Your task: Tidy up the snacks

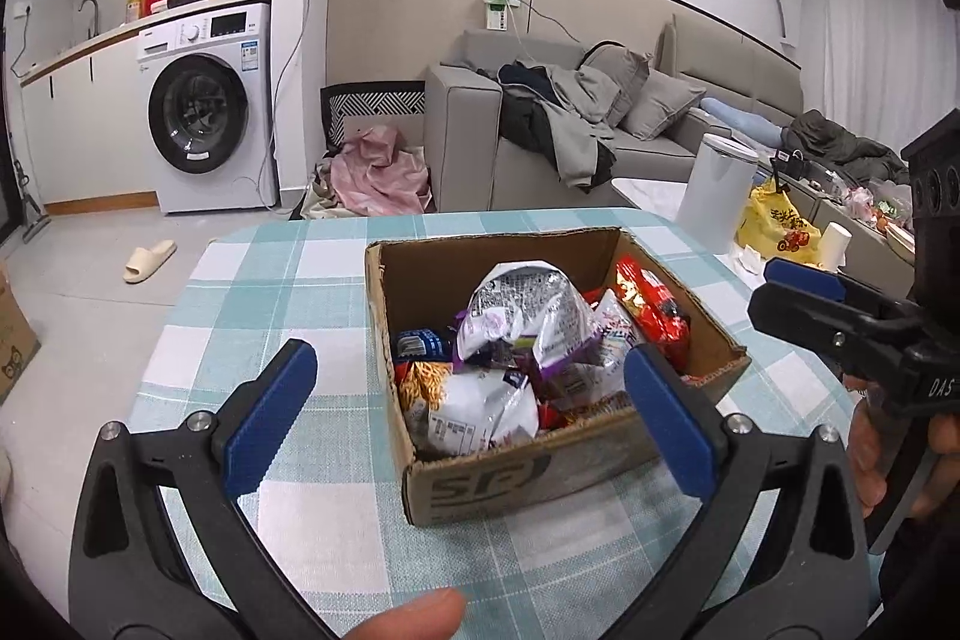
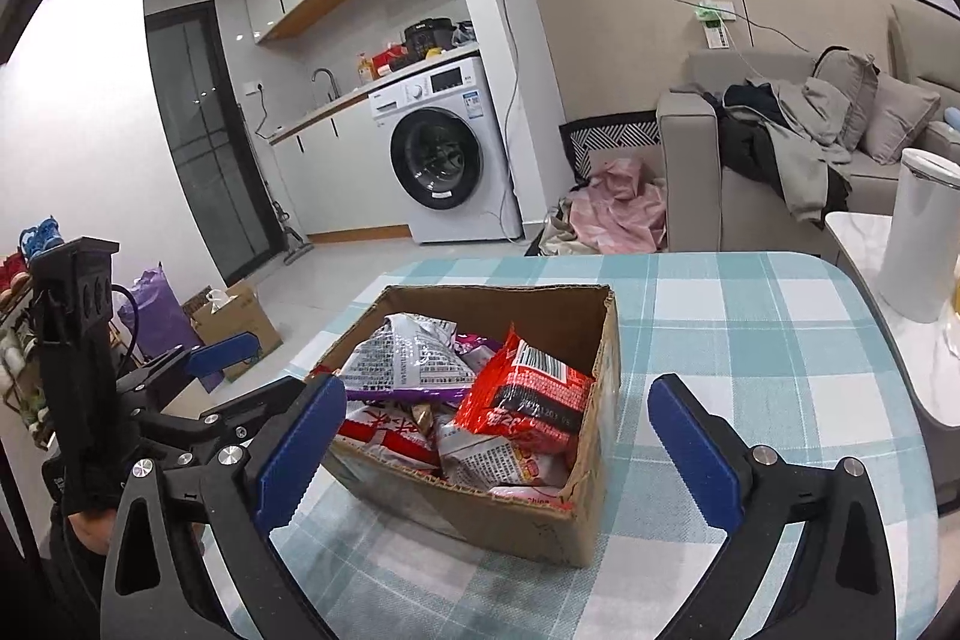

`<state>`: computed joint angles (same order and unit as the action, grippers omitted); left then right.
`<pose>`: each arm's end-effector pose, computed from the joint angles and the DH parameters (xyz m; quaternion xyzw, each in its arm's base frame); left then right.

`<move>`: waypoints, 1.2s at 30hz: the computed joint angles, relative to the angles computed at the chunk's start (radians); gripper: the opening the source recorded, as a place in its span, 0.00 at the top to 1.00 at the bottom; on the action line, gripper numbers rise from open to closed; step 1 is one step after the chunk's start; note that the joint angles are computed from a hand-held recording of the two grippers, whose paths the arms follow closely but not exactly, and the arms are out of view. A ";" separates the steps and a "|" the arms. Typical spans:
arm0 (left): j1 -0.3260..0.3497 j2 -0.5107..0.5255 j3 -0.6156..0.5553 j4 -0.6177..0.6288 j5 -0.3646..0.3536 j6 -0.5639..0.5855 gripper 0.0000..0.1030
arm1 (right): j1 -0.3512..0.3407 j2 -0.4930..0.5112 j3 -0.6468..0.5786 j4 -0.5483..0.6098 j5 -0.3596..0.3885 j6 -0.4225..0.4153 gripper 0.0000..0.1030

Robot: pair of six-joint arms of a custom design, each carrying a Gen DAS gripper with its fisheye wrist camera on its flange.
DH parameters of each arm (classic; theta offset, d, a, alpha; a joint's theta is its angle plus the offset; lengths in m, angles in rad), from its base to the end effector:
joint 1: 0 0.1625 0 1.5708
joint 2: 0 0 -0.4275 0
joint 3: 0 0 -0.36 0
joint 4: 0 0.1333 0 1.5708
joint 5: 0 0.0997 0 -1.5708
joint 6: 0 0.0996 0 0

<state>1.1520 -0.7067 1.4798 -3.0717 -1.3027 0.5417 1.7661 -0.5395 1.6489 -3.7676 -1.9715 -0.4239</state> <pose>-0.1474 -0.7237 0.1833 0.3857 0.8433 -0.3444 0.1463 0.2197 -0.6238 0.1054 0.1575 -0.8302 0.4842 0.2270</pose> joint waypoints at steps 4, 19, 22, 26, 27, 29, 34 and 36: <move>0.000 -0.022 0.053 -0.047 -0.014 0.011 0.01 | 0.002 0.009 0.030 -0.060 0.013 -0.023 0.00; 0.008 -0.070 0.211 -0.222 -0.023 0.040 0.01 | -0.002 0.055 0.094 -0.208 0.042 -0.072 0.00; 0.011 -0.066 0.222 -0.247 -0.020 0.041 0.01 | -0.004 0.067 0.098 -0.239 0.045 -0.092 0.00; 0.019 -0.060 0.234 -0.276 -0.022 0.049 0.01 | -0.006 0.087 0.106 -0.298 0.058 -0.123 0.00; 0.020 -0.059 0.236 -0.277 -0.020 0.048 0.01 | -0.008 0.090 0.109 -0.307 0.062 -0.125 0.00; 0.027 -0.054 0.240 -0.286 -0.023 0.053 0.01 | -0.011 0.099 0.110 -0.327 0.068 -0.135 0.00; 0.036 -0.038 0.237 -0.307 -0.024 0.065 0.01 | -0.024 0.109 0.113 -0.354 0.082 -0.138 0.00; 0.038 -0.035 0.239 -0.316 -0.025 0.067 0.01 | -0.028 0.113 0.112 -0.360 0.083 -0.134 0.00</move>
